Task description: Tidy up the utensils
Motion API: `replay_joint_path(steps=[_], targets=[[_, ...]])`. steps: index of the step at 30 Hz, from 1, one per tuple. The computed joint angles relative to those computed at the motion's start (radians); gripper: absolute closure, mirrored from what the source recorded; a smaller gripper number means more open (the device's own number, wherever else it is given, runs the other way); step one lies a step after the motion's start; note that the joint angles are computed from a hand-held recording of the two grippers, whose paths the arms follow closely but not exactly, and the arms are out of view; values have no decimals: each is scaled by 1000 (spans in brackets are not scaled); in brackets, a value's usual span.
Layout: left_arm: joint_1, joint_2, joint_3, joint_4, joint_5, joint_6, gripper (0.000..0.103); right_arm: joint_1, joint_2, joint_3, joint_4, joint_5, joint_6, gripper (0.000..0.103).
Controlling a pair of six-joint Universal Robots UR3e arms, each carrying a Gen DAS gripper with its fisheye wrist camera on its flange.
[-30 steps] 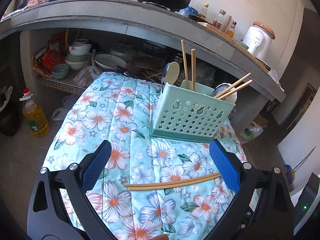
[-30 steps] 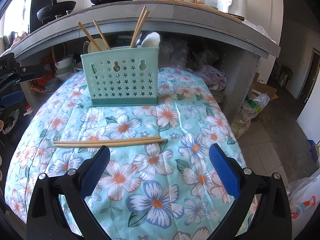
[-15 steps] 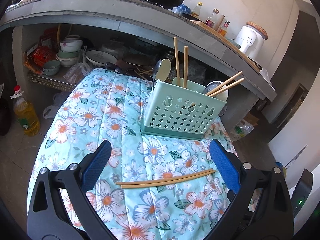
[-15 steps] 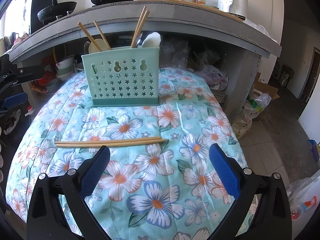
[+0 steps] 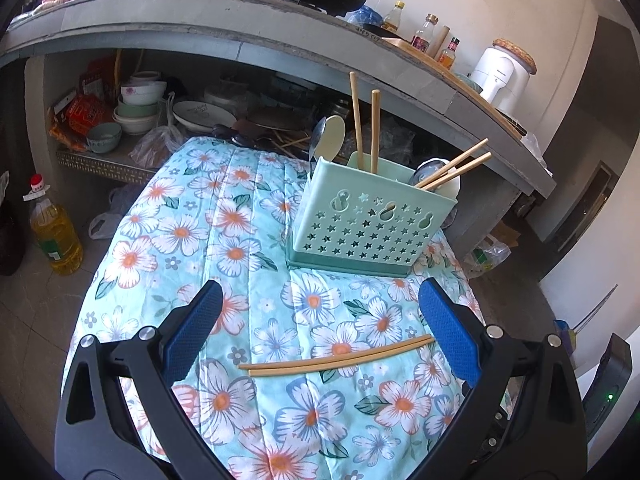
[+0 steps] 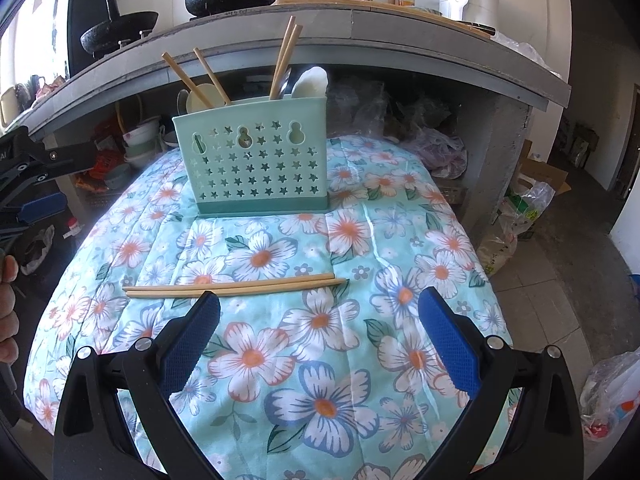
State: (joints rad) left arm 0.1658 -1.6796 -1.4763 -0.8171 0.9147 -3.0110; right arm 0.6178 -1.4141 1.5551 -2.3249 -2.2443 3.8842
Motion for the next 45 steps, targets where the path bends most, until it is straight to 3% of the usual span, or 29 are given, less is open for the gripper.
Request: replay_joint_path(steps=[21,45], targets=[[-24,1,-16,50,52,-20,9,-18,-23,45,-67,54,-21,7],[-2,7,-20,26,13,-8,9,-15,-20,46,-91,74,-34,7]])
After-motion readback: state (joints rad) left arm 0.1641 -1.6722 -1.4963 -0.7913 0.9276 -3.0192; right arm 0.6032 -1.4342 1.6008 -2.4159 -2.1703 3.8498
